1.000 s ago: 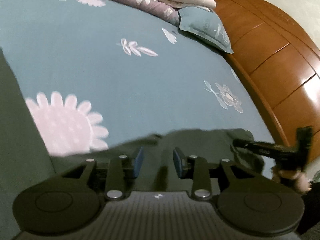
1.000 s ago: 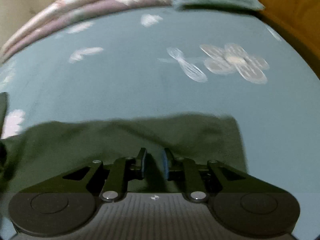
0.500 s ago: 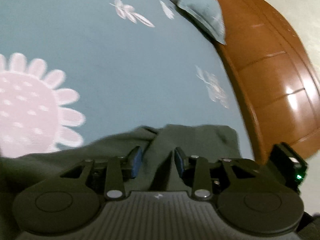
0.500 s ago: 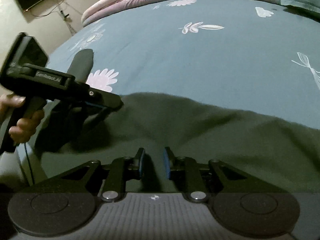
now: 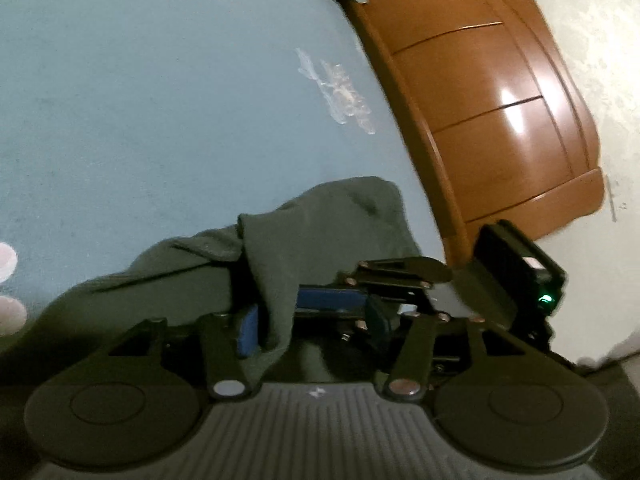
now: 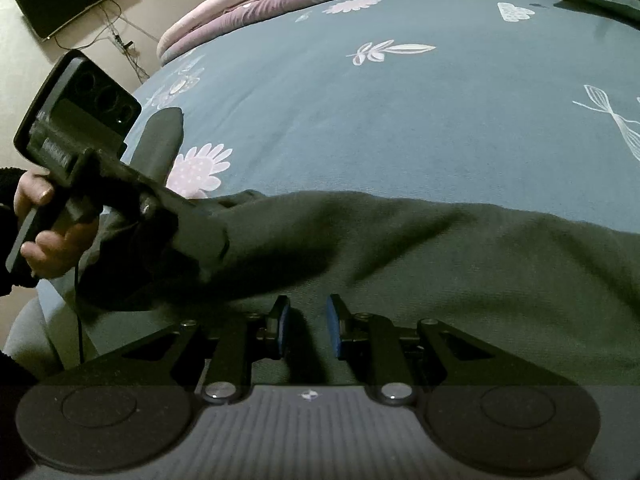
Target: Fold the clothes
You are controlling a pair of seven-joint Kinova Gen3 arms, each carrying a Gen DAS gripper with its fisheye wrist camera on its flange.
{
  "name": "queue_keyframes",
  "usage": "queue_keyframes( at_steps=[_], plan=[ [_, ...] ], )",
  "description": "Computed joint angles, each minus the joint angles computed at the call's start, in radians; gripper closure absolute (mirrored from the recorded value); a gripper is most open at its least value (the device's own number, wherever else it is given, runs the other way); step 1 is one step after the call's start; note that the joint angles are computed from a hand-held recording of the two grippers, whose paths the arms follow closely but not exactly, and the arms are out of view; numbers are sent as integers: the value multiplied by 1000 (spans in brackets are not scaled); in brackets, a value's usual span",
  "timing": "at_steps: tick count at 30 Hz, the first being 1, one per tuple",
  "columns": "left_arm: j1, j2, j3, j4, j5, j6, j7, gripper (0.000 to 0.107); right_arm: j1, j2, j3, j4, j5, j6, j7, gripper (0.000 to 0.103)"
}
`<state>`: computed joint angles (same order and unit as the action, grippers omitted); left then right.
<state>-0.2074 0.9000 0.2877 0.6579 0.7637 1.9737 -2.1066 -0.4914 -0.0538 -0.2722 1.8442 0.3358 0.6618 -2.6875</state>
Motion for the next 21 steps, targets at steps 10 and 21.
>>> queue_keyframes(
  at_steps=[10, 21],
  plan=[
    [-16, 31, 30, 15, 141, -157, 188, 55, -17, 16, -11, 4, 83, -12, -93, 79],
    [-131, -51, 50, 117, 197, -289, 77, 54, -43, 18, -19, 18, 153, -14, -182, 79]
  ],
)
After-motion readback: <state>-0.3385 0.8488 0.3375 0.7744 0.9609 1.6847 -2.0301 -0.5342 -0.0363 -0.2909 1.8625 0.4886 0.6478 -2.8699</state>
